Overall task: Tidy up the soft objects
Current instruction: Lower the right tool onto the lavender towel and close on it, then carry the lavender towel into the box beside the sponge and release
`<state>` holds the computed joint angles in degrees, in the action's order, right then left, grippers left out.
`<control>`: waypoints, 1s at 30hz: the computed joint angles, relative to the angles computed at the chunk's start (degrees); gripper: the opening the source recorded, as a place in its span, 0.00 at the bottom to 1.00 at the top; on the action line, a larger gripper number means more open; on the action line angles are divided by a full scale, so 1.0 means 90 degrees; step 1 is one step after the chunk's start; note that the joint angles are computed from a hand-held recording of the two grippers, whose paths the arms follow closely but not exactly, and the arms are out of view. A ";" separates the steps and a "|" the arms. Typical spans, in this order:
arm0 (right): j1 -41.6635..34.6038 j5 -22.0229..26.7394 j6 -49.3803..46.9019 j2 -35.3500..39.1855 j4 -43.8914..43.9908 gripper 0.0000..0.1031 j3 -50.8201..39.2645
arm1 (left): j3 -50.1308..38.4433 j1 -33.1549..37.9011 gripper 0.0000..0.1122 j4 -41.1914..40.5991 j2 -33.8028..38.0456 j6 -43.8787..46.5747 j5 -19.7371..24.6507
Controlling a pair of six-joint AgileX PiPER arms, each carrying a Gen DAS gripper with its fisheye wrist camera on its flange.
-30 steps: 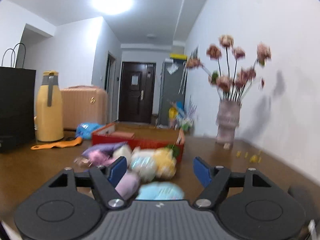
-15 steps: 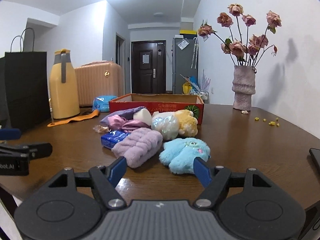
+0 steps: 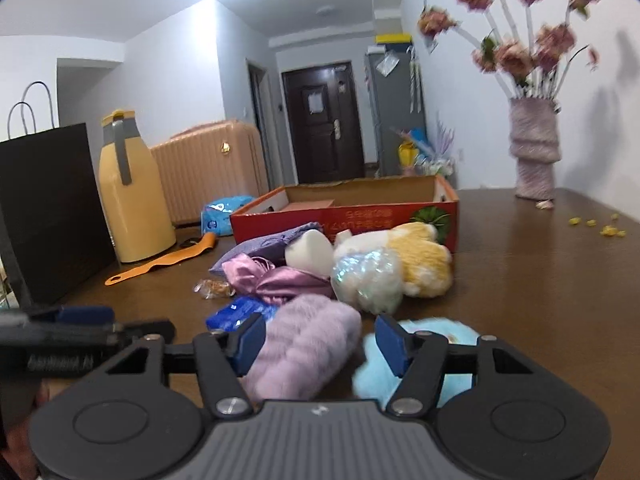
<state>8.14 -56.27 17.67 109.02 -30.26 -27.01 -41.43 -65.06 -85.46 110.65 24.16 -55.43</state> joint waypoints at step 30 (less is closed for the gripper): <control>-0.0568 0.0849 0.2545 0.0103 -0.2441 0.30 -0.0359 | 0.0765 0.1221 0.38 0.3712 -0.0394 -0.4262 0.2182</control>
<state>3.02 -48.63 40.57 109.95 -52.22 -30.24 -34.55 -54.07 -52.06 107.10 -14.20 -35.79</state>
